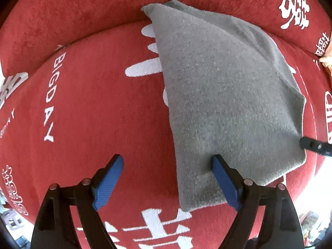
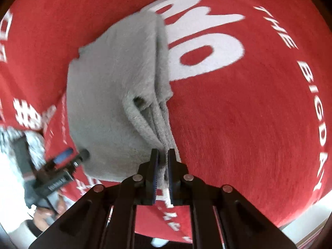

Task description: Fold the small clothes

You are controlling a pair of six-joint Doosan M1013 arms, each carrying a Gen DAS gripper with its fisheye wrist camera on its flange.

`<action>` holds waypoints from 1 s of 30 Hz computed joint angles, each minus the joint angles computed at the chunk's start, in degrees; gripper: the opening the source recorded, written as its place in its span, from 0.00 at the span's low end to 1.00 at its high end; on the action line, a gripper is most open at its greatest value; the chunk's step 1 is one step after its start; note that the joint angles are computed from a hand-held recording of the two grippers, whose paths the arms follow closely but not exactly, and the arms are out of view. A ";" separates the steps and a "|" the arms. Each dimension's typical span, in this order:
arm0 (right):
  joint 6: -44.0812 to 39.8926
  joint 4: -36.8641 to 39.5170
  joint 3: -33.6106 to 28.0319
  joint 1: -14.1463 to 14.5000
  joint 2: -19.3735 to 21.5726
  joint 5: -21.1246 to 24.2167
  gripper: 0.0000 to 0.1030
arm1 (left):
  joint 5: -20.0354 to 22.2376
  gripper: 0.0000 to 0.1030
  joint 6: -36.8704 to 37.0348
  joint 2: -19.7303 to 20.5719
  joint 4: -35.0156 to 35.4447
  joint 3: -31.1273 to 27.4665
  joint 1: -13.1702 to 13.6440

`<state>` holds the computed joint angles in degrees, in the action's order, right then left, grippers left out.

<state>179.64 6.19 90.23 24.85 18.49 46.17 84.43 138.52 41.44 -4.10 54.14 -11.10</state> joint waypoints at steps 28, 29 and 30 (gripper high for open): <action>-0.41 -1.80 -1.15 -2.34 2.09 -5.03 0.00 | 4.70 0.85 -2.92 5.15 0.04 -10.78 -1.65; 0.47 -2.07 -0.84 -2.27 1.77 -5.30 0.00 | 4.68 0.85 -2.70 5.11 0.12 -10.80 -1.65; 1.40 -2.44 -0.48 -2.17 1.35 -5.72 0.00 | 4.56 0.85 -2.49 5.03 0.23 -10.72 -1.64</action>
<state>181.04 3.75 89.75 22.68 19.84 40.45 88.99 136.03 46.47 -3.87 43.42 -12.74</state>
